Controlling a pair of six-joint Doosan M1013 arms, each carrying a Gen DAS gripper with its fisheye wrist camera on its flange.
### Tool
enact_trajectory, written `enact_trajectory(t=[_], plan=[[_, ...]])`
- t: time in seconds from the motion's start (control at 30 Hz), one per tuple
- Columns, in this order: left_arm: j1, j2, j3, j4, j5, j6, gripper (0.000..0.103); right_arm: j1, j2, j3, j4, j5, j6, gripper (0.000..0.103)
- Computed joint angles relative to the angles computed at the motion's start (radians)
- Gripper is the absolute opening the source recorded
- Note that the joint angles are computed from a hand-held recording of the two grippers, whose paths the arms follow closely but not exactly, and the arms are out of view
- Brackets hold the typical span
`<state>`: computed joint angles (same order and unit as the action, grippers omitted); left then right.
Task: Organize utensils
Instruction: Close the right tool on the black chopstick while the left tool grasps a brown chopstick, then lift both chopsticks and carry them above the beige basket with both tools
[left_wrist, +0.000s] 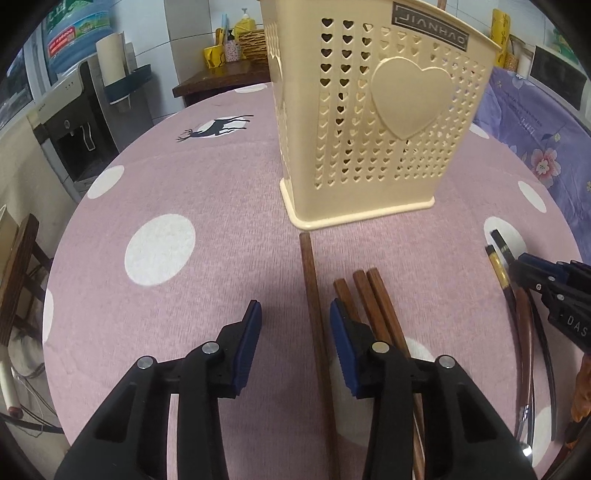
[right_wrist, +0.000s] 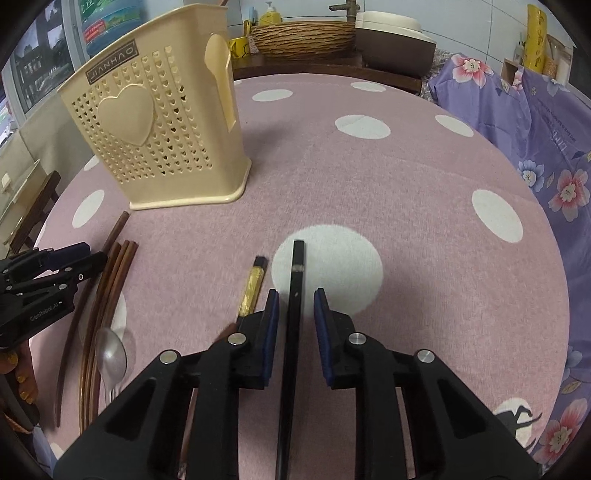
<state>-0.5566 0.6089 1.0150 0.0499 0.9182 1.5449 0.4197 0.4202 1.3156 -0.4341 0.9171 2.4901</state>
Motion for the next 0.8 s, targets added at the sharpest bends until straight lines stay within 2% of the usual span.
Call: enact_trajectory(t=[0.13, 0.37, 0.47, 0.8], plan=[[-0.004, 0.015, -0.026, 0.006, 0.014, 0.000, 0.031, 0.000, 0.023, -0.036, -0.009, 0.032, -0.023, 0.020], [-0.012, 0.029, -0.048, 0.016, 0.021, -0.002, 0.016, -0.002, 0.039, -0.063, -0.020, 0.067, -0.021, 0.010], [-0.015, 0.031, -0.050, 0.026, 0.022, -0.015, 0.009, -0.003, 0.039, -0.063, -0.018, 0.065, -0.023, 0.009], [-0.029, 0.020, -0.030, 0.056, 0.002, -0.041, 0.008, -0.019, 0.018, -0.029, 0.024, -0.007, 0.002, 0.008]])
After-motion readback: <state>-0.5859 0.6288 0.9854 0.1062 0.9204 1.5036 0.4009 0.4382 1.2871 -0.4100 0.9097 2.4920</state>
